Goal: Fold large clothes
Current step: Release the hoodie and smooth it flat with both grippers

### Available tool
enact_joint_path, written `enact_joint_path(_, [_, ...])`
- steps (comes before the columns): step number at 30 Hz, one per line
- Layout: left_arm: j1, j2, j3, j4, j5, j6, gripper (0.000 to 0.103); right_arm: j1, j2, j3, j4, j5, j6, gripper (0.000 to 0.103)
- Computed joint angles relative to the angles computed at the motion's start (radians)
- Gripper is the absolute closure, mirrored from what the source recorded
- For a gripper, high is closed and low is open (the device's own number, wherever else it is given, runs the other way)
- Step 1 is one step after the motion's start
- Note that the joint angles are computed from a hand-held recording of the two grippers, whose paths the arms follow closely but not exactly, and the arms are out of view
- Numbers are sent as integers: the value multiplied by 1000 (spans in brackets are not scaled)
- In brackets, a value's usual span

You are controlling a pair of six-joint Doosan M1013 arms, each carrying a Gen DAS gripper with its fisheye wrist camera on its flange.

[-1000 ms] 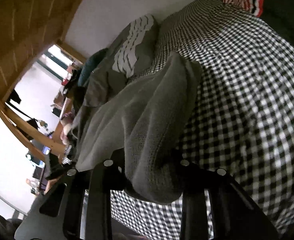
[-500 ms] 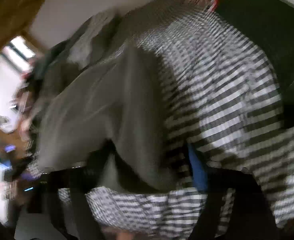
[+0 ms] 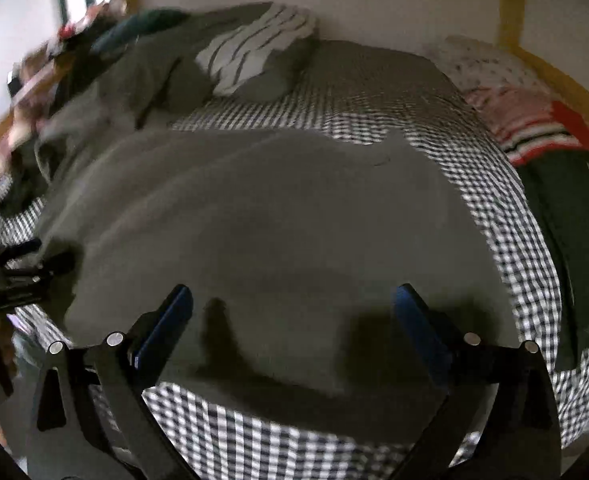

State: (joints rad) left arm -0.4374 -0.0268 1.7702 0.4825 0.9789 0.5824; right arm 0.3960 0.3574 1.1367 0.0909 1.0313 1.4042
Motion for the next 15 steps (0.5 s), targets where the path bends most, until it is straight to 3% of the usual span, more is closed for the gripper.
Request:
enact_joint_path(4, [14,-1,12,-18,-22,28,4,2,39,-15,-11,71,19,4])
enact_joint_path(15, [43,-6,11,-74,-43,79,4,-6,33,18,-14,31,9,4])
